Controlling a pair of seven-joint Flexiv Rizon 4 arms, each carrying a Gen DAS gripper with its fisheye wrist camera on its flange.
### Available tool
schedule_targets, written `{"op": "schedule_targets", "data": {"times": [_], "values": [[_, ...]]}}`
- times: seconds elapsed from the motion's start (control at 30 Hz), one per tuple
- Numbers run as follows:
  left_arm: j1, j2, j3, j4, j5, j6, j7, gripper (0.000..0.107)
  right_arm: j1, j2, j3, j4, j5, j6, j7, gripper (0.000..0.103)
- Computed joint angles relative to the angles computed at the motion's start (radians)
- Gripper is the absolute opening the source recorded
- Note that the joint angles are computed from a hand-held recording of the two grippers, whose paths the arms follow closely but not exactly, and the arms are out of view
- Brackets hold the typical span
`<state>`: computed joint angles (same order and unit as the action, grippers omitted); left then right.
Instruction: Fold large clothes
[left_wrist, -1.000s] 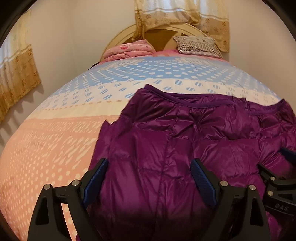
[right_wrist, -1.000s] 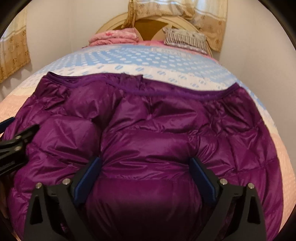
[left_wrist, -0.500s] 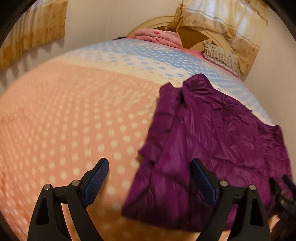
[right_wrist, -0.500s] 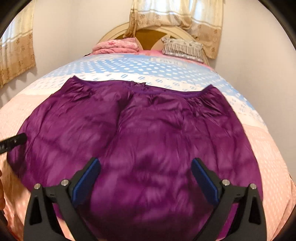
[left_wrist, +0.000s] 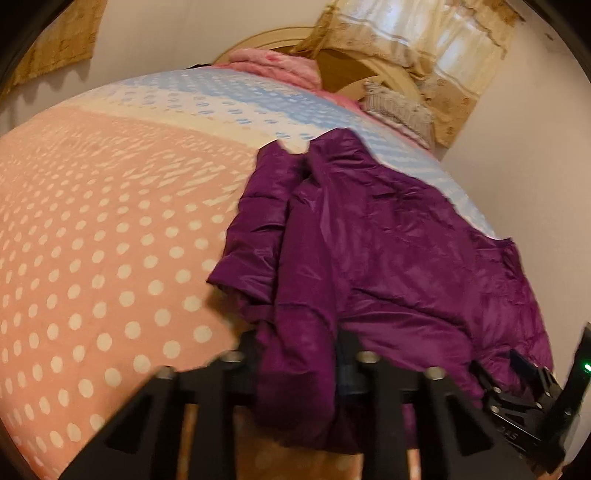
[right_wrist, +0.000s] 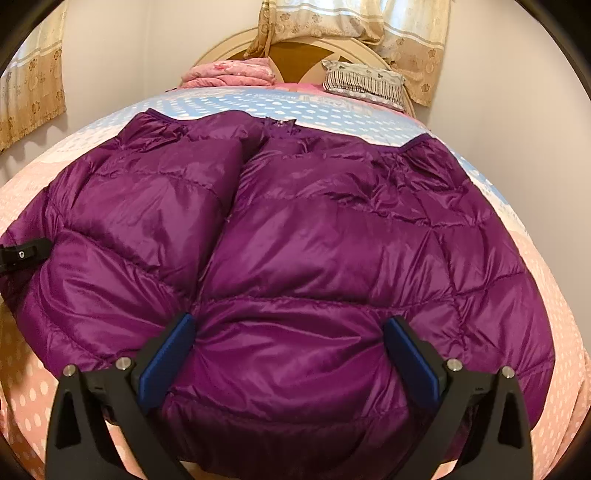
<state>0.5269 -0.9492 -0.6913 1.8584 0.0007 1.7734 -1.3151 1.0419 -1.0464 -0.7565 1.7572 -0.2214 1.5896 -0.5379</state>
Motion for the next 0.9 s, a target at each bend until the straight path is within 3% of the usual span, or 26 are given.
{"op": "schedule_targets", "data": {"times": [0.13, 0.37, 0.47, 0.57, 0.6, 0.73, 0.8, 0.9], "values": [[0.001, 0.023, 0.006, 0.016, 0.015, 0.027, -0.002, 0.009, 0.0, 0.008, 0.003, -0.014, -0.015, -0.046, 0.011, 0.103], [0.078, 0.04, -0.039, 0.069, 0.06, 0.056, -0.026, 0.008, 0.027, 0.002, -0.006, -0.036, -0.088, -0.103, 0.093, 0.103], [0.117, 0.067, -0.043, 0.105, 0.094, 0.089, -0.045, 0.008, 0.011, 0.008, 0.016, -0.046, -0.126, -0.08, 0.098, 0.103], [0.145, 0.094, -0.042, 0.124, 0.112, 0.088, -0.068, 0.007, -0.067, 0.074, 0.12, -0.031, -0.152, 0.018, 0.031, 0.102], [0.158, 0.106, -0.044, 0.13, 0.116, 0.087, -0.074, 0.007, -0.06, 0.078, 0.117, -0.018, -0.121, 0.055, -0.004, 0.101], [0.145, 0.177, -0.017, 0.134, 0.14, 0.127, -0.092, 0.007, 0.068, 0.083, -0.058, 0.14, 0.015, 0.282, -0.027, 0.102], [0.133, 0.213, -0.023, 0.134, 0.163, 0.142, -0.104, 0.007, 0.092, 0.09, -0.102, 0.2, 0.1, 0.324, -0.034, 0.103], [0.072, 0.266, -0.002, 0.121, 0.191, 0.164, -0.113, 0.007, 0.098, 0.097, -0.146, 0.263, 0.195, 0.292, -0.04, 0.103]]}}
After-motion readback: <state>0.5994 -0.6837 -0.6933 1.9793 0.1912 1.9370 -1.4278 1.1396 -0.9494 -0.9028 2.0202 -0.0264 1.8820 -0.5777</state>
